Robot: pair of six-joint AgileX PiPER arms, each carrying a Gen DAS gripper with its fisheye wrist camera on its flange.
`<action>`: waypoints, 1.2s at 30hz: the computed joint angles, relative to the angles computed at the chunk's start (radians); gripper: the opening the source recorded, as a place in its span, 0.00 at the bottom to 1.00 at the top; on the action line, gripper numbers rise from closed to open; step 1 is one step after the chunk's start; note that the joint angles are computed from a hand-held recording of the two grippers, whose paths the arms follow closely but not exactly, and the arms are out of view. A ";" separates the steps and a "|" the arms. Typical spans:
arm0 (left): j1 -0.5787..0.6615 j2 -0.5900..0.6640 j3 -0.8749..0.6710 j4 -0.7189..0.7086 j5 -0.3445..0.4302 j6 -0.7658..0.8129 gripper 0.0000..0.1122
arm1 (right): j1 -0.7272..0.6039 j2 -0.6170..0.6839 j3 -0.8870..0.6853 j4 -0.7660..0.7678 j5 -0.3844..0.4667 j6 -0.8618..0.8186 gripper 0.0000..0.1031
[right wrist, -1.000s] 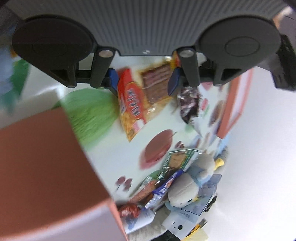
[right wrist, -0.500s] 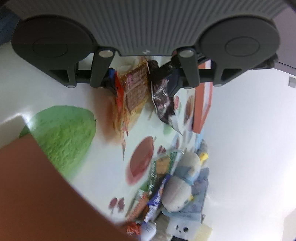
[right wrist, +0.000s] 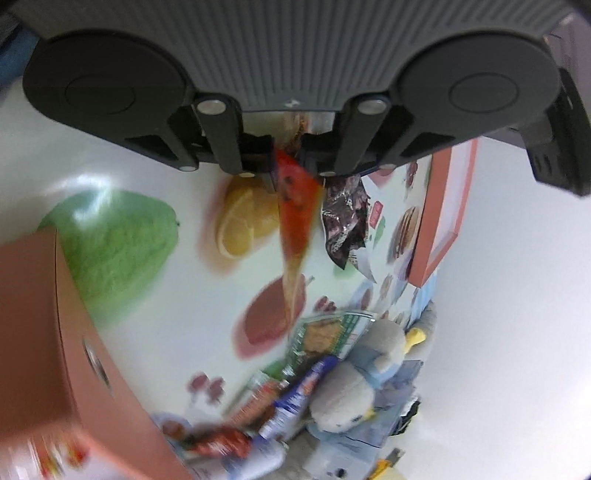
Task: Organize snacks
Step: 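Lift the shrimp bag with the left tool while the right tool lifts and turns its packet, then carry the shrimp bag with the left tool while the right tool carries its packet over the pink box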
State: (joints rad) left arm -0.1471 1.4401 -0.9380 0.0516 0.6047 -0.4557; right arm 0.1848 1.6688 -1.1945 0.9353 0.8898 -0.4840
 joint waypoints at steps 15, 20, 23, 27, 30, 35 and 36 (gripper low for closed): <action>0.014 0.015 -0.152 -0.028 0.073 0.006 0.29 | 0.116 -0.035 -0.209 -0.392 -0.049 0.188 0.09; 0.020 0.016 -0.196 -0.033 0.081 0.001 0.28 | 0.115 -0.021 -0.272 -0.443 -0.032 0.210 0.09; 0.027 0.026 -0.243 -0.067 0.098 0.036 0.28 | 0.114 -0.012 -0.318 -0.475 -0.018 0.218 0.09; 0.028 0.043 -0.315 -0.085 0.117 0.056 0.28 | 0.099 -0.001 -0.386 -0.503 0.002 0.218 0.09; 0.022 0.059 -0.384 -0.079 0.140 0.052 0.27 | 0.086 0.014 -0.444 -0.520 0.016 0.220 0.09; 0.011 0.097 -0.509 -0.075 0.168 0.069 0.27 | 0.065 0.028 -0.532 -0.533 0.032 0.217 0.09; 0.011 0.109 -0.541 -0.088 0.179 0.078 0.27 | 0.062 0.030 -0.551 -0.536 0.034 0.215 0.09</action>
State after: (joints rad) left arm -0.1357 1.5495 -1.4790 -0.0367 0.7838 -0.3774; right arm 0.2469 1.6985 -1.7454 0.3989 0.9238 -0.2686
